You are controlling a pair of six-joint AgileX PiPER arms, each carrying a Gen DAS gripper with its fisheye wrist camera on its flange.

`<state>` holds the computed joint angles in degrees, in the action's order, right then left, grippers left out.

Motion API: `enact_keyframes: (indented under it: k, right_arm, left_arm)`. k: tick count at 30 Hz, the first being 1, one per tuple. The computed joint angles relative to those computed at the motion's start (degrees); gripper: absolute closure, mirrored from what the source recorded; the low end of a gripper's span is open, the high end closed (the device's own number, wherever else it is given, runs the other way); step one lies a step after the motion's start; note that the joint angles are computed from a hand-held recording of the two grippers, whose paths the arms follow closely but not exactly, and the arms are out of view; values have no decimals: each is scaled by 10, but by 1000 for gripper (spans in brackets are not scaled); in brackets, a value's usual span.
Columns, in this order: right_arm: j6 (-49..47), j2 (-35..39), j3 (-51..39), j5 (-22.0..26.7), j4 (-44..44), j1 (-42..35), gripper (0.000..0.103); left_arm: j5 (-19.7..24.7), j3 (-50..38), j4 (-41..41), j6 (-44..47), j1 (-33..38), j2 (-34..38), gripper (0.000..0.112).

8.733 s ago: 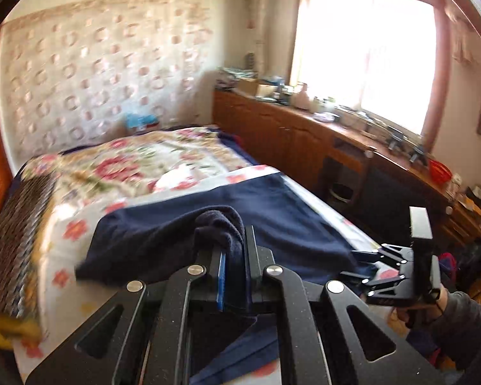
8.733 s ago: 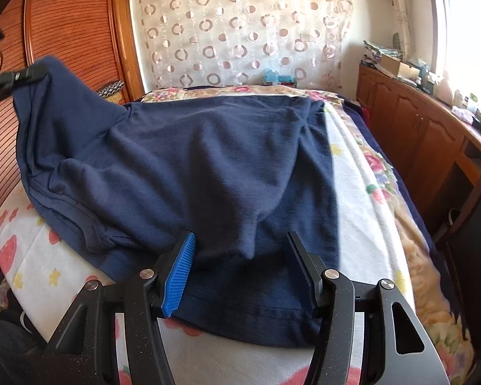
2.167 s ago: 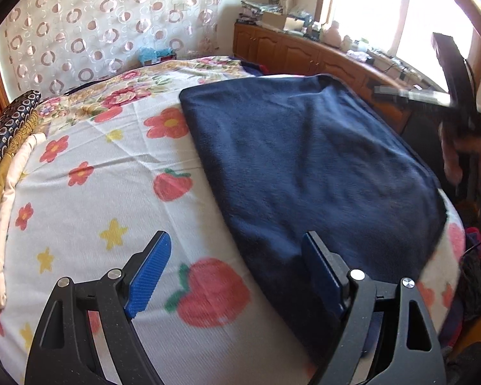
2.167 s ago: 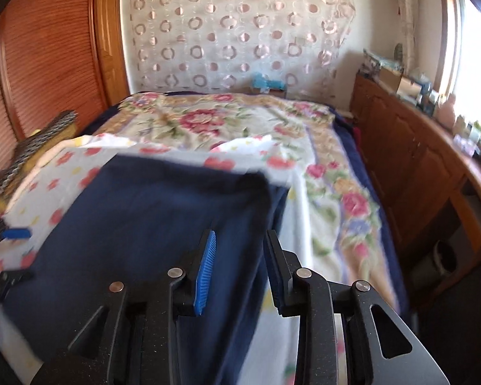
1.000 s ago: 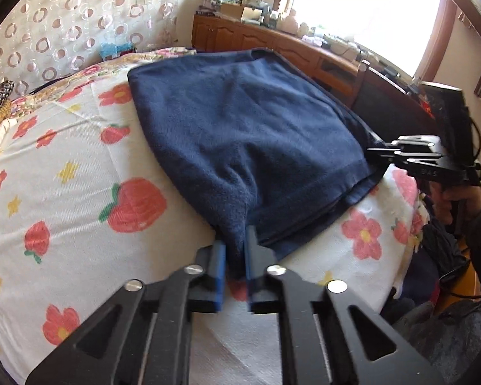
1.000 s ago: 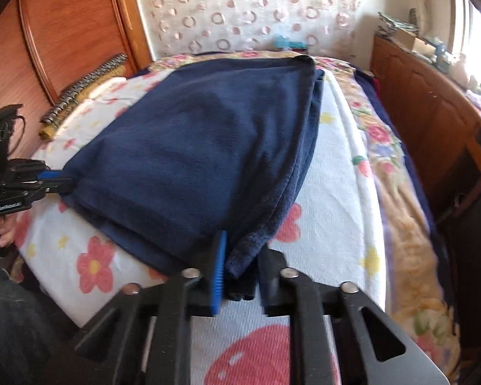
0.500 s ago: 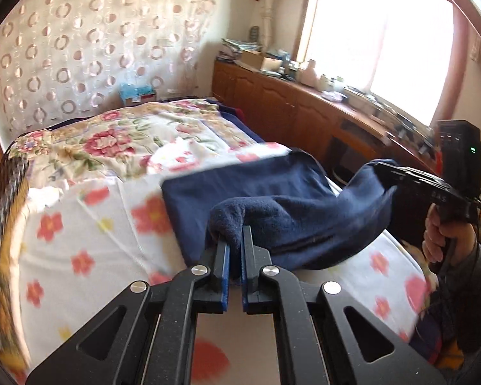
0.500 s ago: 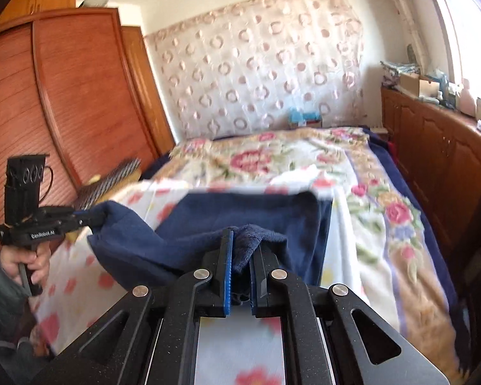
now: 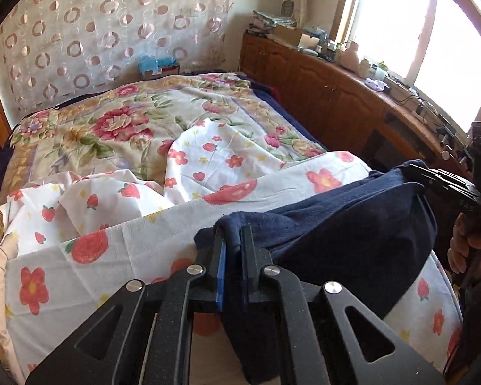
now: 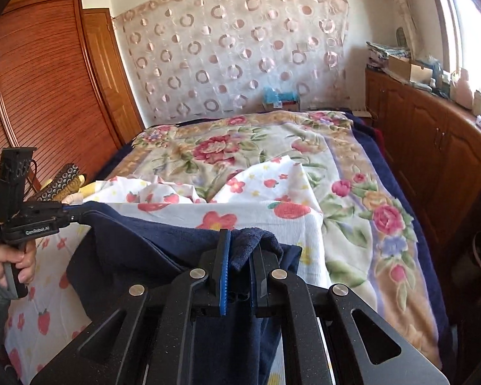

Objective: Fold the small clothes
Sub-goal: 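Grasp the shirt hem with both grippers, fold it toward the collar, release, then grasp the folded shirt with both grippers and lift it toward the patterned stack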

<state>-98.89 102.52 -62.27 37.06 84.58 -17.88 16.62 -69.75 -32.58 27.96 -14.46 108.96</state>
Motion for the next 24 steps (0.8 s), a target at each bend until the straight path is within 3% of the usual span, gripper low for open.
enact_keyframes:
  k: [2, 4, 6, 9, 13, 19, 22, 24]
  right_arm:
    - [4, -24, 15, -10, -10, -1, 88]
    - [-8, -52, 34, -27, -10, 6, 83]
    - [-56, -79, 64, -44, 25, 3, 70]
    - [-124, -110, 109, -37, 82, -12, 61]
    - [-166, -110, 134, -29, 92, -20, 56]
    - [-79, -57, 75, -47, -9, 12, 56]
    - [-6, -31, 21, -26, -74, 18, 56]
    - [54, -11, -15, -12, -118, 22, 56]
  left_arm:
    - [0, 3, 1, 0, 3, -5, 89]
    - [-8, 16, -27, 36, 10, -17, 84]
    - [-4, 42, -118, 135, 22, -38, 74]
    - [-3, 86, -224, 255, 37, -69, 72]
    - [26, 122, -320, 364, 56, -78, 43]
    - [32, 79, -240, 296, 29, -38, 43]
    - [36, 25, -164, 216, 16, -3, 43]
    - [19, -7, -70, 122, 2, 19, 43]
